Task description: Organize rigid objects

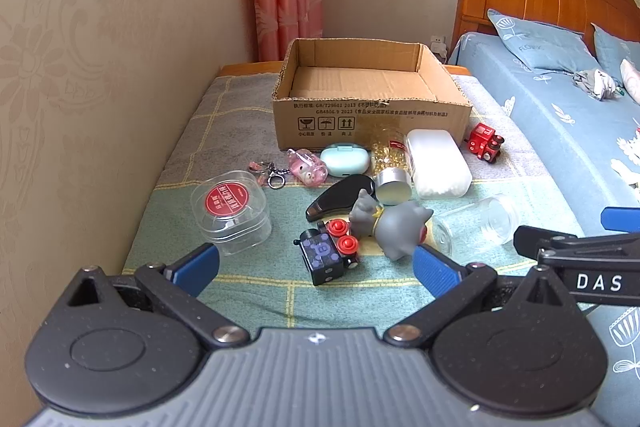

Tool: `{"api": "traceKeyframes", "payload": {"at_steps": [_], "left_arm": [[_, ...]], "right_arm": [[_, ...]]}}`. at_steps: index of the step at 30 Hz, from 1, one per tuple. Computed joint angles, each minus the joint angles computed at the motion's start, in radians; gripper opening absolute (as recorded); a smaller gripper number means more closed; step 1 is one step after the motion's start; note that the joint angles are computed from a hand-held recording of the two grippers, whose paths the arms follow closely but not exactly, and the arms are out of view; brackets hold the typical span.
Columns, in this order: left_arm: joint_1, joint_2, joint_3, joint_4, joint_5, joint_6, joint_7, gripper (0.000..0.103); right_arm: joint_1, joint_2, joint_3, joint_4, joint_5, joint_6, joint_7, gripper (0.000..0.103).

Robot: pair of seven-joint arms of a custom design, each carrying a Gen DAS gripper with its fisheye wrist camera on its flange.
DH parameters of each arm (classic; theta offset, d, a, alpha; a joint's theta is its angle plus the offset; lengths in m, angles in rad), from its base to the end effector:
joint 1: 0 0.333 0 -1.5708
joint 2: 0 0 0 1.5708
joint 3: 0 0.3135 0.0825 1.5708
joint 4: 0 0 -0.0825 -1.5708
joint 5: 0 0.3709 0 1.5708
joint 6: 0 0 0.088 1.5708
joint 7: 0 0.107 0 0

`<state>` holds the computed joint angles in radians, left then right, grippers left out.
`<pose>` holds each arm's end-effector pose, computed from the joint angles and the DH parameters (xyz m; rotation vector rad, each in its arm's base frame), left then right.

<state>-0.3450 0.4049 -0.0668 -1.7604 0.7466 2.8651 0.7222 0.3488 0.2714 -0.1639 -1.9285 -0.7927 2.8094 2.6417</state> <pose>0.6112 -0.3018 0.4134 -1.5938 1.9466 -0.7826 0.6179 0.1580 0.4130 -1.6323 1.9691 -0.7928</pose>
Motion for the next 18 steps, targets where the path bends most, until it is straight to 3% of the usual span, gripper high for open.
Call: {"api": "traceKeyframes", "payload": {"at_steps": [18], "left_arm": [[0.000, 0.002, -0.005, 0.001, -0.012, 0.003, 0.011, 0.102]], "right_arm": [[0.002, 0.001, -0.002, 0.000, -0.005, 0.001, 0.004, 0.103]]}}
